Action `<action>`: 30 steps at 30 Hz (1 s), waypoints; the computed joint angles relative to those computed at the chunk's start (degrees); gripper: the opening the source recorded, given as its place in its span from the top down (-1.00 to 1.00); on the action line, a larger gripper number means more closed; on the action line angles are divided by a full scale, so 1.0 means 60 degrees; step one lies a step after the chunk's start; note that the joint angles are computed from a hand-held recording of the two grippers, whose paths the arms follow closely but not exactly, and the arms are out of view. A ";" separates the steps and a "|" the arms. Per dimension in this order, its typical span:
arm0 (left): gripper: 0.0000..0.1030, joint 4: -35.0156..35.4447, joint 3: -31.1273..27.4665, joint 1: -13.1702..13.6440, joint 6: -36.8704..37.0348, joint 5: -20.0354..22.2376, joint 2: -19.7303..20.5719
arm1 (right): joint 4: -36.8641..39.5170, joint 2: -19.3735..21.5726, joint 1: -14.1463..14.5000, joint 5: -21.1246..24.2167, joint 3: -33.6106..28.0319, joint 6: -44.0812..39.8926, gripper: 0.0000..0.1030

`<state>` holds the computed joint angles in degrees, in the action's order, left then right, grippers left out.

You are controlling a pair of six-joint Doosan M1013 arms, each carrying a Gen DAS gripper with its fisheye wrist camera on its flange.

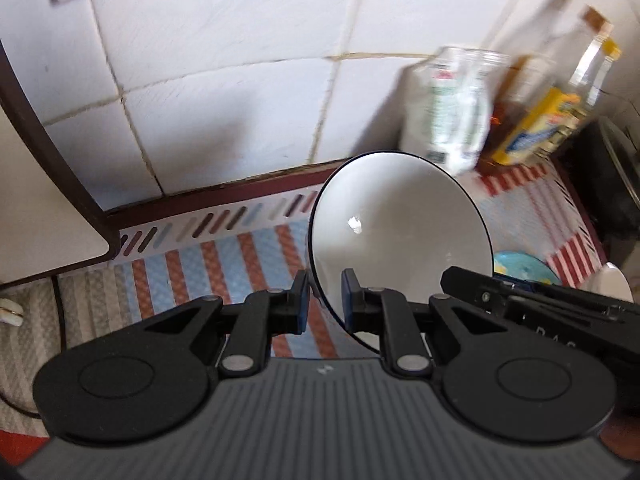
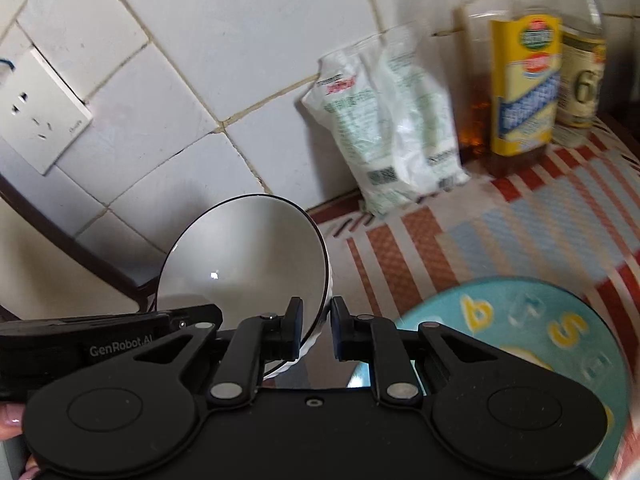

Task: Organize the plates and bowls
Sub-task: 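Grip the white bowl rim with both tools and lift it, then carry the white bowl with both tools over the nested bowls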

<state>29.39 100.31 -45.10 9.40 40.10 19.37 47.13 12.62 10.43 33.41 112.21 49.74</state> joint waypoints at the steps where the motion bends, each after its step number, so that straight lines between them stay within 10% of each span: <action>1: 0.72 0.0018 -0.0064 -0.0103 0.0110 0.0134 -0.0033 | -0.0235 -0.0153 -0.0034 0.0043 0.0058 0.0115 0.64; 30: 0.71 -0.0387 -0.1435 -0.1540 0.1319 0.0173 -0.0106 | -0.1865 -0.3106 -0.1834 0.0424 0.1167 0.0371 0.63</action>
